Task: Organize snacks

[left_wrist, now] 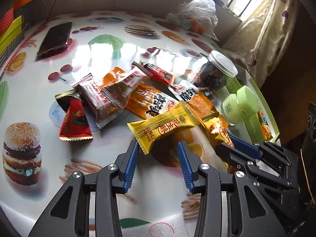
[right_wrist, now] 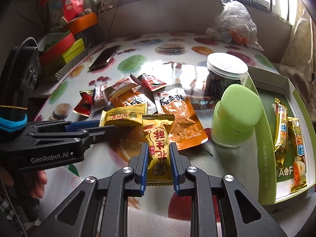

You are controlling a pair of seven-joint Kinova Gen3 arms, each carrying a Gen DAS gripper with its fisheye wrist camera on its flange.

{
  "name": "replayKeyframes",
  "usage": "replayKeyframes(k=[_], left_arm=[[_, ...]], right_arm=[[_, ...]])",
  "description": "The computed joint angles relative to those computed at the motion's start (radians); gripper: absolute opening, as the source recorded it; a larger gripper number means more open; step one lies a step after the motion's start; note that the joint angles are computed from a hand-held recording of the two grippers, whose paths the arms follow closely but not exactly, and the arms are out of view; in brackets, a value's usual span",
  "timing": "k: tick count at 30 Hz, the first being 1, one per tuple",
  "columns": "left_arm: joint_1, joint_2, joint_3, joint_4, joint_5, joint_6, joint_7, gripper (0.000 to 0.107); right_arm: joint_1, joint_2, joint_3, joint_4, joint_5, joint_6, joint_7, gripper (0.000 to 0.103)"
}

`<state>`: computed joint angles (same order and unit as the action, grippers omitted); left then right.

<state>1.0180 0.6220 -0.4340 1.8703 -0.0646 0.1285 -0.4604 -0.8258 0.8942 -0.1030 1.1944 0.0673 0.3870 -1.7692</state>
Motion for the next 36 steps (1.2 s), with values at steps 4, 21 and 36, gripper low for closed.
replayKeyframes(k=[4, 21, 36], left_arm=[[-0.020, -0.002, 0.048, -0.014, -0.016, 0.017, -0.042, 0.042], [-0.055, 0.052, 0.056, -0.140, -0.228, 0.160, 0.015, 0.061], [-0.078, 0.081, 0.095, -0.205, -0.305, 0.237, 0.074, 0.033]], right_arm=[[0.003, -0.014, 0.000, 0.024, -0.002, -0.008, 0.000, 0.020], [0.009, -0.017, -0.003, 0.035, -0.008, -0.011, -0.014, 0.020], [0.022, -0.014, -0.012, 0.031, -0.020, -0.010, -0.013, 0.020]])
